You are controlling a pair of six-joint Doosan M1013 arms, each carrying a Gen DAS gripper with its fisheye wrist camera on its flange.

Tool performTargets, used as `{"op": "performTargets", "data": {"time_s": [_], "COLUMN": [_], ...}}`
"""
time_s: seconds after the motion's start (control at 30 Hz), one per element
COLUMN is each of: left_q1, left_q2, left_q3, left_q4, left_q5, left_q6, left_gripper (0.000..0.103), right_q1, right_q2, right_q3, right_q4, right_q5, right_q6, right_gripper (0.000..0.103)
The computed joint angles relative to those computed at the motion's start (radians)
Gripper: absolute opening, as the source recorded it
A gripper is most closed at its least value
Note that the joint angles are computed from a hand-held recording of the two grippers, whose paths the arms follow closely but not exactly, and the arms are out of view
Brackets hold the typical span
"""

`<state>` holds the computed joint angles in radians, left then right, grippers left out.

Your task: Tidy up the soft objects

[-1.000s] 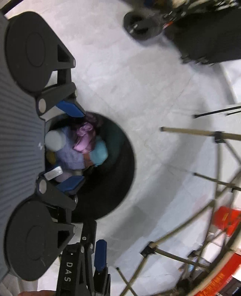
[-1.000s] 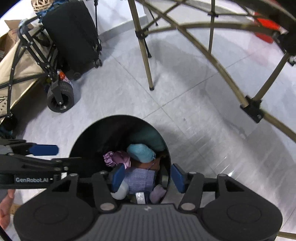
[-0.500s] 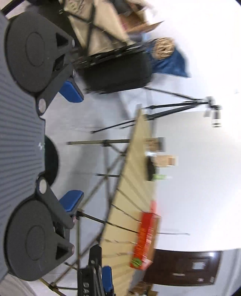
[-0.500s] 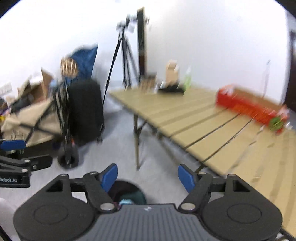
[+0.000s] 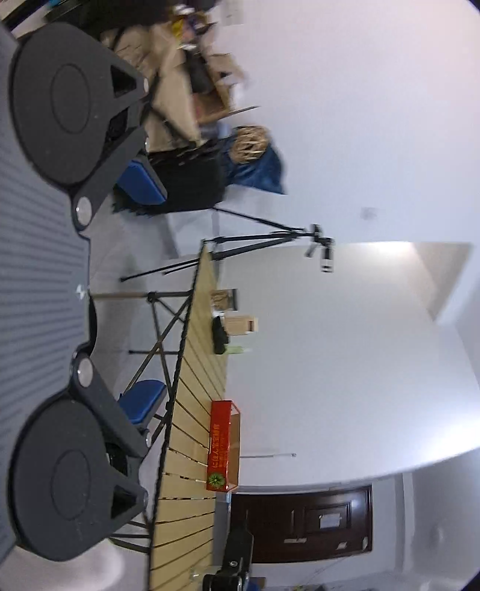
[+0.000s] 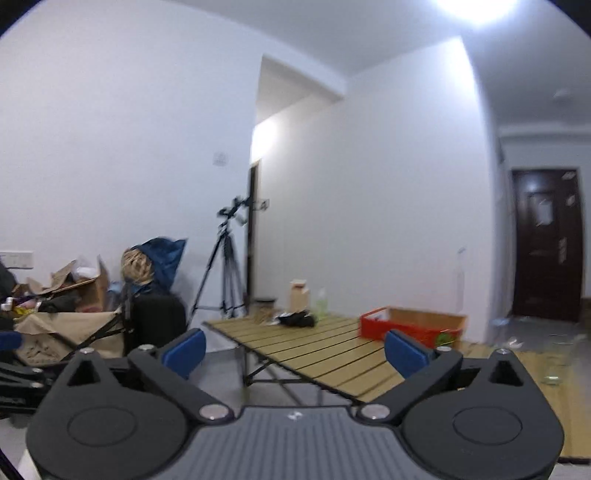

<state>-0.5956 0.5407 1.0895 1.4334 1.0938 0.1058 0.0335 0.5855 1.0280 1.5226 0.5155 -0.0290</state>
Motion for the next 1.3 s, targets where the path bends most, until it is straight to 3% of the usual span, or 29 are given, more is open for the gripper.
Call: {"op": "performTargets", "data": {"time_s": [0.13, 0.23, 0.7, 1.3], "left_q1": [-0.038, -0.055, -0.066, -0.041], "left_q2": [-0.017, -0.034, -0.060, -0.038], "left_q3": [0.048, 0.075, 0.115, 0.089], "left_q4": [0.055, 0.063, 0.057, 0.020], "left_q5": [0.066, 0.072, 0.073, 0.036], "left_q6": [-0.066, -0.123, -0.155, -0.106], "left_gripper": [0.103, 0.103, 0.103, 0.103], "right_q1": [-0.008, -0.021, -0.020, -0.011], "right_q2": [-0.091, -0.133, -0.159, -0.113], "right_q3": [0.197, 0.290, 0.328, 0.266], "right_q4": [0.250, 0.299, 0.249, 0.143], "right_q5": [-0.042, -0.003, -0.002, -0.017], "right_q6": [-0.312, -0.417, -0.334, -0.209], "right_gripper": [0.103, 0.103, 0.103, 0.103]}}
